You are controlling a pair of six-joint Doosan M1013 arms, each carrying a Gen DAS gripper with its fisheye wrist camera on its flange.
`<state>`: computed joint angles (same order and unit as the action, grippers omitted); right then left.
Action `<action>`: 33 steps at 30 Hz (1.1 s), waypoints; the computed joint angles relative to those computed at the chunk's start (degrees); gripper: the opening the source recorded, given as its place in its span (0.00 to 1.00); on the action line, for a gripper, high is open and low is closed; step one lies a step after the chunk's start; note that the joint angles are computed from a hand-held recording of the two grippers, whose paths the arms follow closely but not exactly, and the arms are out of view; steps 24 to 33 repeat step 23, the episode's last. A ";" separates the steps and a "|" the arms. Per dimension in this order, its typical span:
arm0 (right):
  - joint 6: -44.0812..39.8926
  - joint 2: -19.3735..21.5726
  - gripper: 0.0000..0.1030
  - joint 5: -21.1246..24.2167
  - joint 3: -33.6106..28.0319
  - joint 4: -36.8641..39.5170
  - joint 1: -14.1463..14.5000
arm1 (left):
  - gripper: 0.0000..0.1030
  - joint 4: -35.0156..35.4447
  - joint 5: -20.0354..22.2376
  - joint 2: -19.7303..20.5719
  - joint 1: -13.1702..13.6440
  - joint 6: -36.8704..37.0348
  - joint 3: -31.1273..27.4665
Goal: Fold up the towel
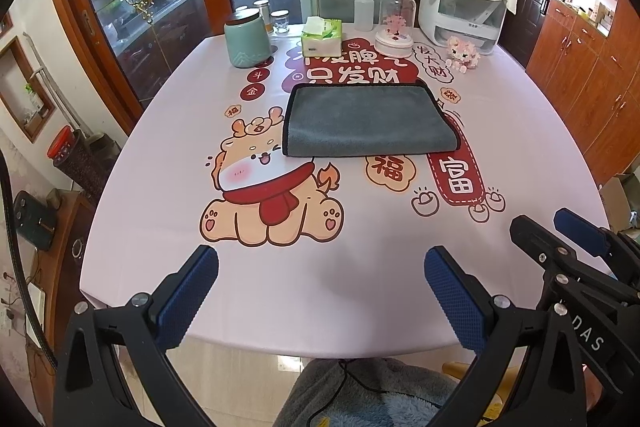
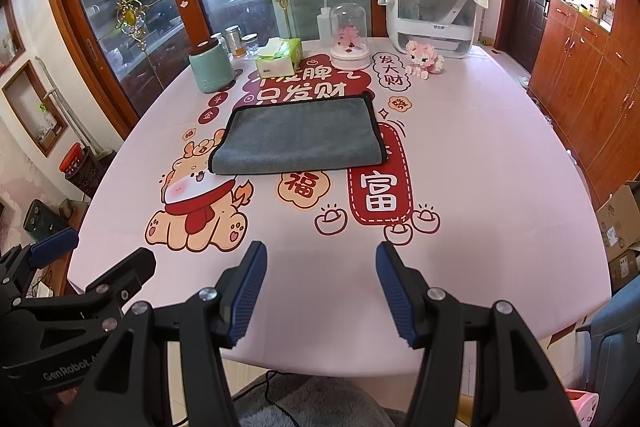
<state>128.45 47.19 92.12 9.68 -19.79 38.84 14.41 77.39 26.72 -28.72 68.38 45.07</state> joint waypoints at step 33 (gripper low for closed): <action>-0.20 0.26 0.55 0.69 -0.72 0.35 -0.09 | 0.99 -0.30 2.50 0.96 0.07 0.90 -2.26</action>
